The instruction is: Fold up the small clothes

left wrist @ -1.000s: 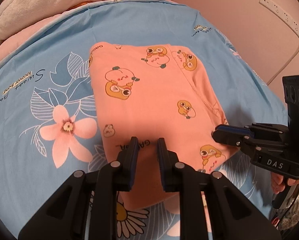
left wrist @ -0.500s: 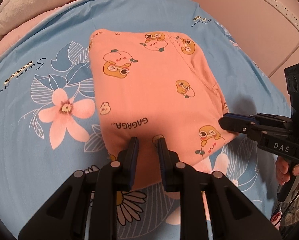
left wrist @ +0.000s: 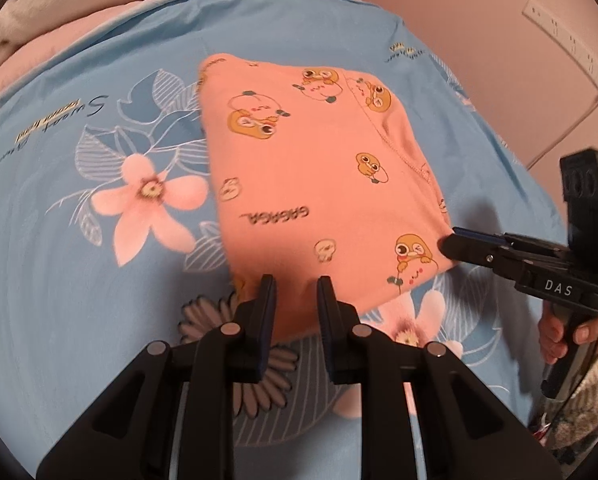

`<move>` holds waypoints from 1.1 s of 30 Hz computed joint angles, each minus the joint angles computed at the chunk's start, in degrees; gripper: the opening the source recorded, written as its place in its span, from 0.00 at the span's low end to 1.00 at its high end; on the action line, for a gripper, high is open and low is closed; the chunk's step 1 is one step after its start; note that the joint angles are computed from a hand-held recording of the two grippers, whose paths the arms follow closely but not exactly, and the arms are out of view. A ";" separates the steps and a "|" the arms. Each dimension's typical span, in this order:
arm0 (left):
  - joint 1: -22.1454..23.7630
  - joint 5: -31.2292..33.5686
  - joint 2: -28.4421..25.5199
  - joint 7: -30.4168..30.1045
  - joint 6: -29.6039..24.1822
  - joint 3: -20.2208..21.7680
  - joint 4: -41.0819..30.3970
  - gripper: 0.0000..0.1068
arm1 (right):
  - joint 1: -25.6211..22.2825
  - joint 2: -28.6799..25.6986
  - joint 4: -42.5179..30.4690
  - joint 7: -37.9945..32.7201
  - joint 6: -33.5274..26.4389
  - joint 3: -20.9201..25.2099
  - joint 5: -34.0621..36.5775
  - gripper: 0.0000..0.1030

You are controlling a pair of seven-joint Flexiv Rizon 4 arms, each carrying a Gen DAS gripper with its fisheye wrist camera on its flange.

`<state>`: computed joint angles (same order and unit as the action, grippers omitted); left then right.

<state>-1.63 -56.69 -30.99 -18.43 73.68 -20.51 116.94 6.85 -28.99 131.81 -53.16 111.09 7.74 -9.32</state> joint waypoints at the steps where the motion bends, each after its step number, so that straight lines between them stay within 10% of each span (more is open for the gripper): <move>1: 0.33 -0.59 0.24 0.12 0.12 -0.08 0.21 0.28 | -1.38 -0.13 0.32 0.30 0.97 1.28 -0.38 0.34; 4: 1.24 -4.39 0.38 1.77 3.17 -1.41 0.76 0.48 | -1.36 0.33 1.29 1.53 1.93 1.14 0.74 0.64; 16: 1.22 -3.94 -5.01 -9.06 -7.25 1.72 -7.39 0.48 | -16.76 -8.31 -2.43 15.09 11.92 8.77 -14.98 0.64; 33: 1.06 1.86 -11.21 -12.44 -7.11 -1.11 -15.53 0.47 | -17.69 -14.68 -11.26 23.68 14.66 5.23 -28.00 0.64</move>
<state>-0.57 -54.83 -42.20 -30.86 66.58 -21.62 101.41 -10.83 -43.67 120.55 -29.47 125.76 12.97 -37.32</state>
